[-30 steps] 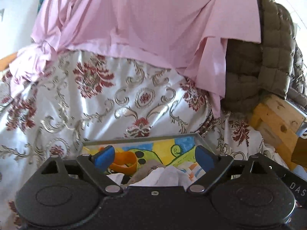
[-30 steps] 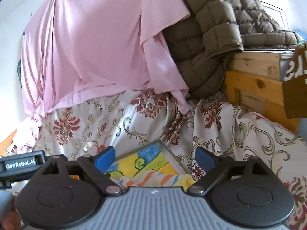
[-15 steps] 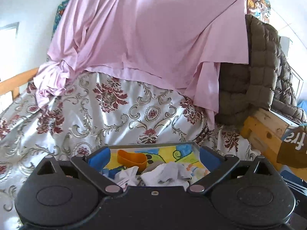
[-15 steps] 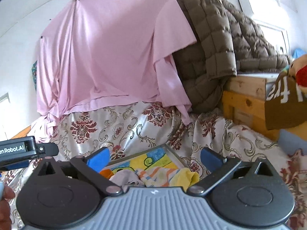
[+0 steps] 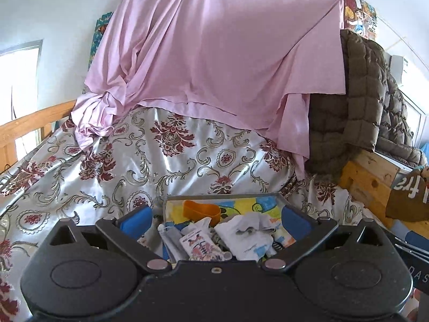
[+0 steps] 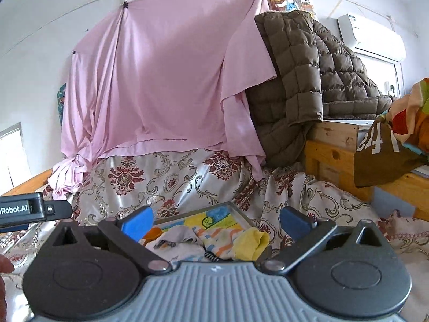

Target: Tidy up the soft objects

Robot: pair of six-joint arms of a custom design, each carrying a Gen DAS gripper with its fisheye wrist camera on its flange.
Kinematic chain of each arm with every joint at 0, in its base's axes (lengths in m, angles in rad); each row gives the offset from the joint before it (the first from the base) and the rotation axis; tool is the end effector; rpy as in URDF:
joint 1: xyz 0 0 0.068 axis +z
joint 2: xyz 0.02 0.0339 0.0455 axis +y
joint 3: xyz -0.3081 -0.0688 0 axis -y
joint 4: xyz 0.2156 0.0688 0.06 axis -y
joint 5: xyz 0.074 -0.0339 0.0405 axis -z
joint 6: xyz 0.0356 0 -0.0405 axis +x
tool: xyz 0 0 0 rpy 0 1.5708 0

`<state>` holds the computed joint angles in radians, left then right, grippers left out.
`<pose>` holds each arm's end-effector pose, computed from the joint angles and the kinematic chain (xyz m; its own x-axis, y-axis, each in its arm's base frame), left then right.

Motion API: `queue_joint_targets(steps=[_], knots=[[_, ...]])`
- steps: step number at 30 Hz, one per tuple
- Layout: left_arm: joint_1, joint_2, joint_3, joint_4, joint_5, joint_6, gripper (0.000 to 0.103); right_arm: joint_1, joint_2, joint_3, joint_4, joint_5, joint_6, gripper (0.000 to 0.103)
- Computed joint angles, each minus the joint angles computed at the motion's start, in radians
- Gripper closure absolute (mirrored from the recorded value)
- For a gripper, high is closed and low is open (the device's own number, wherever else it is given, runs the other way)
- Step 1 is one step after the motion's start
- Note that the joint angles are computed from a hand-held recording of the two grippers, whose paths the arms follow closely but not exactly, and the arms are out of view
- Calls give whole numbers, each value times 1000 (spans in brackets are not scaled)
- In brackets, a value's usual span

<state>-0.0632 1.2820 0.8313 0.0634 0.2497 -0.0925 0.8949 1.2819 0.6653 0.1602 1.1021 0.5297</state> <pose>0.2519 -0.0248 0.3280 -0.4021 -0.0642 -0.9134 0.2535 0.9507 -0.1785 0.1647 0.1546 0.2934 -0.1629 0.1618 -0.9733 0.2675 0.9567 0.1142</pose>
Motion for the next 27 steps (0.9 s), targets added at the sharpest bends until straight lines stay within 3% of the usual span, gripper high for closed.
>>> queue_joint_targets(steps=[6, 11, 21, 27], knots=[[37, -97, -106, 28, 21, 27, 1, 120, 18, 11, -111, 113, 104, 0], [82, -172, -184, 47, 46, 47, 1, 218, 45, 44, -299, 176, 301, 0], [272, -326, -338, 11, 162, 140, 1, 397, 219, 210, -940, 202, 980, 0], [424, -370, -383, -35, 262, 218, 1, 481, 331, 305, -1230, 177, 1296, 0]])
